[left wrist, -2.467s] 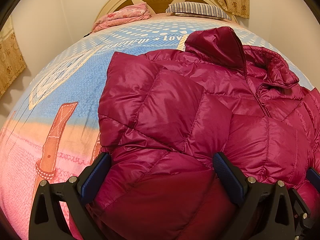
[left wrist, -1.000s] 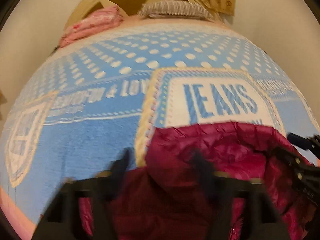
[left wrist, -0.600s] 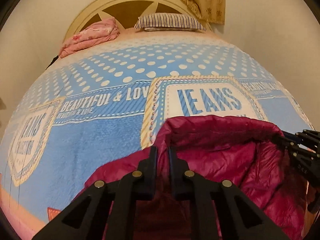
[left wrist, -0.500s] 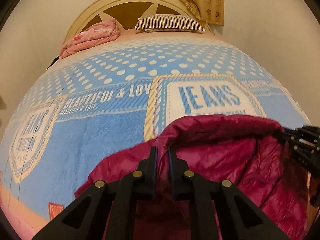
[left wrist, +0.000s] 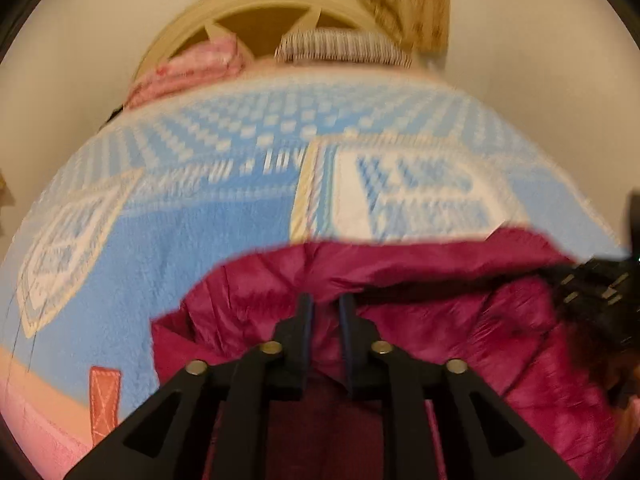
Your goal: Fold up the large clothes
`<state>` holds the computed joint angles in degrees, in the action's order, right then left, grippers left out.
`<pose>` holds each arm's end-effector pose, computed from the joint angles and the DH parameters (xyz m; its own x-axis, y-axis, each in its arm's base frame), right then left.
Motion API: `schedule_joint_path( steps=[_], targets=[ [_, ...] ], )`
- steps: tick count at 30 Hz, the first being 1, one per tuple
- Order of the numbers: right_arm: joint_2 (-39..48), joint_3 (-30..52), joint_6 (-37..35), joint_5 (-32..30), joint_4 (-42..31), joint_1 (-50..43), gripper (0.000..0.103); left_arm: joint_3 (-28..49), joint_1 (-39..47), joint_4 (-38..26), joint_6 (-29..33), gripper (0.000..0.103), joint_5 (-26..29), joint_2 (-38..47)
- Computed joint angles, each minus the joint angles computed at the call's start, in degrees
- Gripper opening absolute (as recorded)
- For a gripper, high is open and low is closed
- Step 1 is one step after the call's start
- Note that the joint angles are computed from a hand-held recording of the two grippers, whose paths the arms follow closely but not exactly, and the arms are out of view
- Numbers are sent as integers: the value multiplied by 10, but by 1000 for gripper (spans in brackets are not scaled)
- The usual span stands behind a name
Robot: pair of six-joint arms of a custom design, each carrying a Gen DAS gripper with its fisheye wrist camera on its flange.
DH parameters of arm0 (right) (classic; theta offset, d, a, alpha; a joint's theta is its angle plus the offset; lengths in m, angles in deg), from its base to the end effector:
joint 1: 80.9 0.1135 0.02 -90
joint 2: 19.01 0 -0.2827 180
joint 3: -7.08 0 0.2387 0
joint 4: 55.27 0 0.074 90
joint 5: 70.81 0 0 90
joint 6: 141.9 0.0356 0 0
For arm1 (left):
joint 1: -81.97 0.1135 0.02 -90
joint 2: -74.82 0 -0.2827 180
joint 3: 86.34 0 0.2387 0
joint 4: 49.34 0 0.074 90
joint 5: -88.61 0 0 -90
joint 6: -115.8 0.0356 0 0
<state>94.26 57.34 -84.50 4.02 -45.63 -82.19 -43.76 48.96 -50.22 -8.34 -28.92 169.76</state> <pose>0.3048 0.0025 0.0735 -0.6035 -0.5065 -0.6158 -0.5455 0.8256 -0.1445 0.2214 -0.1242 0.1216 -0.6970 -0.1407 -0.7031 -0.1692 0.9851 -0.0294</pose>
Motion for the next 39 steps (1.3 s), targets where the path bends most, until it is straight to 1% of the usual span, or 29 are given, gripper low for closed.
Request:
schedule_joint_path(
  steps=[1, 2, 3, 4, 5, 7, 9, 11, 13, 15, 17, 18, 19, 20, 21, 22, 23, 25, 27, 30, 33, 35, 36, 37, 39],
  targets=[
    [1, -2, 1, 0, 4, 1, 10, -1, -5, -2, -2, 51, -10, -19],
    [4, -3, 1, 0, 8, 0, 10, 1, -11, -8, -10, 68, -27, -35],
    [7, -5, 0, 0, 13, 0, 10, 8, -14, -15, -19, 94, -44, -41],
    [10, -6, 0, 0, 19, 0, 10, 10, -16, -4, -23, 95, -61, -44],
    [11, -9, -1, 1, 25, 0, 10, 19, -11, 6, -18, 95, -59, -35],
    [14, -12, -4, -1, 31, -1, 10, 68, 7, -27, -18, 95, -41, 13],
    [15, -12, -4, -4, 31, -4, 10, 120, 17, -67, -36, 95, -48, 84],
    [16, -12, -3, -7, 32, -5, 10, 153, 24, -95, -53, 95, -52, 138],
    [16, -16, -3, -6, 39, -4, 10, 165, 25, -113, -68, 95, -49, 172],
    [13, -17, -8, -12, 35, -8, 10, 152, 25, -92, -68, 95, -43, 188],
    [6, -20, -16, -20, 31, -15, 12, 139, 23, -79, -70, 95, -41, 191],
    [-1, -19, -19, -28, 19, -20, 15, 136, 23, -75, -71, 95, -41, 192],
    [-15, -12, -25, -51, -13, -33, 21, 140, 22, -78, -73, 95, -41, 194],
    [-22, -6, -26, -56, -31, -38, 25, 142, 22, -80, -71, 95, -41, 196],
    [-35, -4, -23, -57, -48, -44, 34, 143, 21, -80, -69, 95, -41, 197],
    [-50, -1, -20, -67, -69, -52, 39, 144, 18, -81, -70, 95, -42, 199],
    [-62, 2, -15, -73, -84, -57, 41, 144, 17, -81, -69, 95, -42, 200],
    [-91, 2, 9, -85, -102, -67, 45, 143, 16, -78, -66, 95, -40, 200],
    [-113, 5, 50, -96, -111, -68, 49, 143, 14, -81, -69, 95, -40, 197],
    [-110, 22, 110, -102, -117, -39, 52, 144, 10, -95, -80, 95, -50, 178],
    [-84, 35, 150, -71, -92, 17, 52, 126, -3, -72, -89, 95, -61, 120],
    [-63, 52, 170, -80, -95, 35, 52, 132, -3, -58, -78, 95, -45, 106],
    [-54, 56, 176, -70, -92, 47, 52, 138, 0, -50, -70, 95, -29, 110],
    [-43, 58, 181, -53, -82, 62, 52, 144, 4, -45, -64, 95, -15, 119],
    [-30, 62, 177, -51, -87, 67, 52, 157, 14, -40, -63, 95, 9, 148]
  ],
)
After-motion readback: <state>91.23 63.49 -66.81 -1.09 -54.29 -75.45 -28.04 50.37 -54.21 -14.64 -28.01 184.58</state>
